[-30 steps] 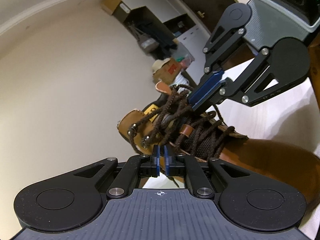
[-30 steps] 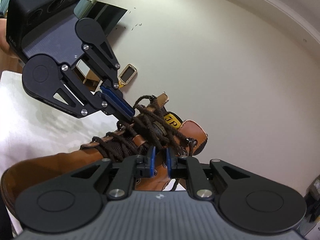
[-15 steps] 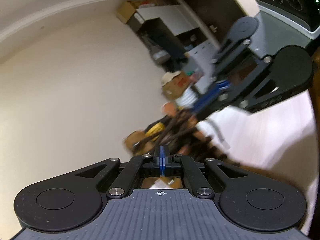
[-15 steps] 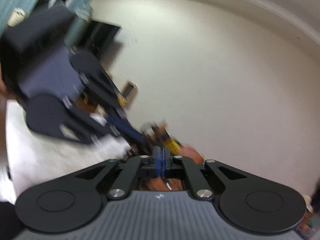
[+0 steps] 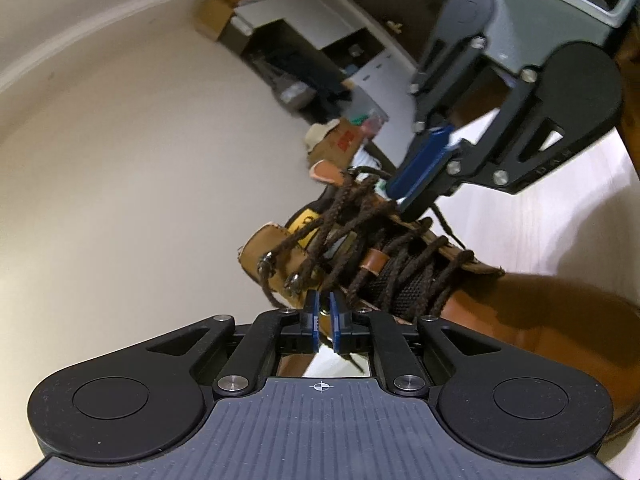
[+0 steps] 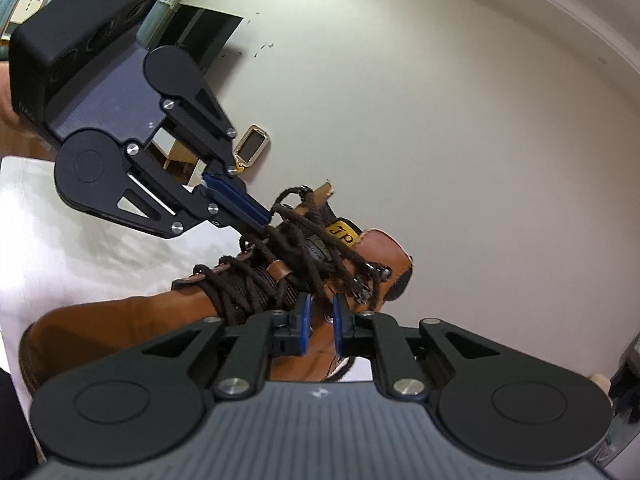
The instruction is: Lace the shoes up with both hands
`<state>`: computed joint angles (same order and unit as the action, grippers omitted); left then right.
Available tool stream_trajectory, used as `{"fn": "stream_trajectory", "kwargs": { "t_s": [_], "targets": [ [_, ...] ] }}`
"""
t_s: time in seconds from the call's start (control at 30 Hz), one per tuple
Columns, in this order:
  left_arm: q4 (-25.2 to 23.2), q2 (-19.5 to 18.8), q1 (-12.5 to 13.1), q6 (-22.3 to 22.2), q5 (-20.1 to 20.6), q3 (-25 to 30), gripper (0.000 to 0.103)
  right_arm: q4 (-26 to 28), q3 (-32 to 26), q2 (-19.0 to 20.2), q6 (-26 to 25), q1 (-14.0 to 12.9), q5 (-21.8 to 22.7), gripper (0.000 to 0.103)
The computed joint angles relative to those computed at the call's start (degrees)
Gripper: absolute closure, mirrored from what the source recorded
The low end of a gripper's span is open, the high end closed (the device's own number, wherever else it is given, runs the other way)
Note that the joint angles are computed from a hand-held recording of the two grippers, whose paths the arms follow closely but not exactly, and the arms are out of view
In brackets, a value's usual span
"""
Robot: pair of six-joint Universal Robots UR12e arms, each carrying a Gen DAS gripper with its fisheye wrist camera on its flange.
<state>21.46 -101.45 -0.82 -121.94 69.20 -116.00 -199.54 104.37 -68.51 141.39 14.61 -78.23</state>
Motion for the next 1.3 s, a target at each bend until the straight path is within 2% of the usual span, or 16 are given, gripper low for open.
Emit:
{"fn": "stream_trajectory", "kwargs": {
  "t_s": [0.13,0.23,0.27,0.33,0.4,0.47,0.53,0.6,0.67,0.77,0.87,0.97,1.1,1.3],
  "targets": [
    [0.3,-0.3,-0.4,1.5,1.3,-0.1,0.100,-1.9,-0.5,0.9,-2.8,0.9,-2.0,0.091],
    [0.2,-0.2,-0.5,-0.3,1.6,-0.3,0.101,-2.1,-0.3,0.8,-3.6,1.6,-3.2,0.095],
    [0.4,-0.2,-0.4,-0.9,1.7,-0.5,0.102,-1.3,-0.4,0.6,-3.1,1.8,-3.5,0.100],
    [0.1,0.5,0.2,-2.8,0.2,-1.1,0.102,1.3,-0.6,0.0,-0.9,1.8,-3.2,0.101],
    [0.1,1.4,0.6,-4.8,-1.3,-1.9,0.102,0.9,0.0,-0.7,0.0,1.5,-0.8,0.102],
    [0.7,1.8,0.8,-6.6,-2.4,-2.4,0.102,-1.0,1.2,-1.6,-3.0,1.7,1.4,0.102],
    [0.8,1.8,0.5,-6.5,-1.1,-2.4,0.102,-0.6,1.2,-1.7,-2.5,1.6,1.8,0.102],
    [1.1,1.8,0.7,-6.2,-0.5,-2.8,0.102,2.1,0.8,-1.9,-1.5,1.5,1.3,0.101],
    [0.8,2.1,1.0,-6.5,-0.6,-3.1,0.101,0.0,1.3,-1.6,-1.3,1.5,0.5,0.100],
    [0.2,2.5,1.4,-7.2,-1.3,-3.1,0.101,0.6,1.7,-1.9,-1.7,1.5,0.0,0.098],
    [1.1,2.5,1.8,-9.5,-2.0,-3.0,0.099,-0.9,2.0,-1.9,-1.3,1.5,-1.4,0.091],
    [-0.5,1.7,0.5,-8.9,0.5,-1.1,0.098,-1.1,2.4,-2.0,0.3,1.0,-1.4,0.091],
    [-3.6,1.5,-0.7,-8.2,4.3,-0.1,0.097,-0.6,2.6,-2.1,0.0,0.7,-1.6,0.091],
    [-7.6,2.1,-1.1,-11.4,7.1,0.1,0.098,-0.6,3.1,-2.7,0.1,0.5,-1.3,0.091]
  ]
}}
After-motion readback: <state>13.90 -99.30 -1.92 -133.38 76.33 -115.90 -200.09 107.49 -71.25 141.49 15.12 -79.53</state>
